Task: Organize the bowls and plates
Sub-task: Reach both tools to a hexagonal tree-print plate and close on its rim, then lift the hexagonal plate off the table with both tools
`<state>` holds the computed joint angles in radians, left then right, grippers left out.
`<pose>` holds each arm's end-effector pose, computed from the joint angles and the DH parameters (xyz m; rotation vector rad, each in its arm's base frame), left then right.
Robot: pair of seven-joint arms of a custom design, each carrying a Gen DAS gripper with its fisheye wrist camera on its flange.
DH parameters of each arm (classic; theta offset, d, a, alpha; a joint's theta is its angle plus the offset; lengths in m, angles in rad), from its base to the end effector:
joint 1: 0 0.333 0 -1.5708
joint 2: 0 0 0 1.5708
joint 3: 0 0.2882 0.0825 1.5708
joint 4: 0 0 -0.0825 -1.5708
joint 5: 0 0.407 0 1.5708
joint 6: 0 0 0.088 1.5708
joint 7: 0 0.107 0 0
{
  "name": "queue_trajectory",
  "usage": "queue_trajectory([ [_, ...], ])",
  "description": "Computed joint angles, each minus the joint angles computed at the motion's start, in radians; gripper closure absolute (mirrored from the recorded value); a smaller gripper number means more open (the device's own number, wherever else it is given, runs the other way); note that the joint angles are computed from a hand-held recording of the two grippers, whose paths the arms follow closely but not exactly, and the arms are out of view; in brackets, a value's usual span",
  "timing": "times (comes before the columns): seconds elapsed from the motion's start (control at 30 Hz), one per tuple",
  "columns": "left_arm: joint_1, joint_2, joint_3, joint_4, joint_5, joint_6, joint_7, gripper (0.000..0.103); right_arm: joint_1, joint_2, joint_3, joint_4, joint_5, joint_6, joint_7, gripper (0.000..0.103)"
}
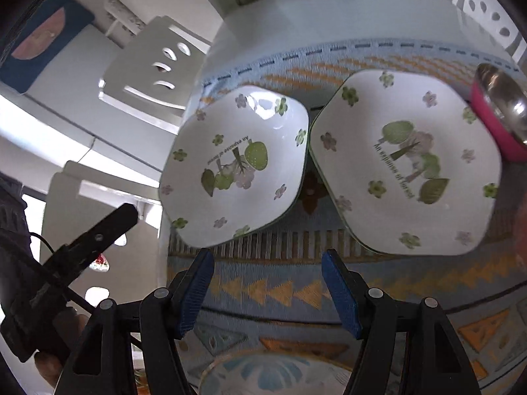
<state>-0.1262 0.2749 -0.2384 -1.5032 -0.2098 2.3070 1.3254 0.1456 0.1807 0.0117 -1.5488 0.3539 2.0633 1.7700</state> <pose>0.6607 -0.2358 0.5424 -2.1159 2.1037 -0.9026 0.6556 0.1219 0.5498 -1.7357 2.0349 0.1225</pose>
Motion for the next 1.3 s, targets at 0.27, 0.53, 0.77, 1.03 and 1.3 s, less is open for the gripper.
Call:
queue_trajectory([
  [0.27, 0.017, 0.129, -0.004, 0.105, -0.018, -0.037, -0.011, 0.07, 0.006, 0.111, 0.002, 0.083, -0.011, 0.0, 0.049, 0.052],
  [0.53, 0.032, 0.198, -0.023, 0.152, -0.026, -0.007, -0.005, 0.085, 0.008, 0.147, 0.004, 0.092, -0.023, 0.081, 0.045, 0.065],
  [0.77, 0.046, 0.216, -0.035, 0.164, -0.051, 0.022, 0.0, 0.085, 0.043, 0.18, -0.004, 0.136, -0.13, 0.08, 0.06, 0.067],
  [1.03, 0.042, 0.187, -0.034, 0.113, -0.035, 0.067, -0.019, 0.085, 0.044, 0.167, 0.001, 0.113, -0.148, 0.106, 0.001, 0.067],
  [1.3, 0.056, 0.083, -0.036, -0.023, -0.078, 0.092, 0.009, 0.086, 0.058, 0.122, 0.011, 0.069, -0.141, 0.113, -0.041, 0.068],
])
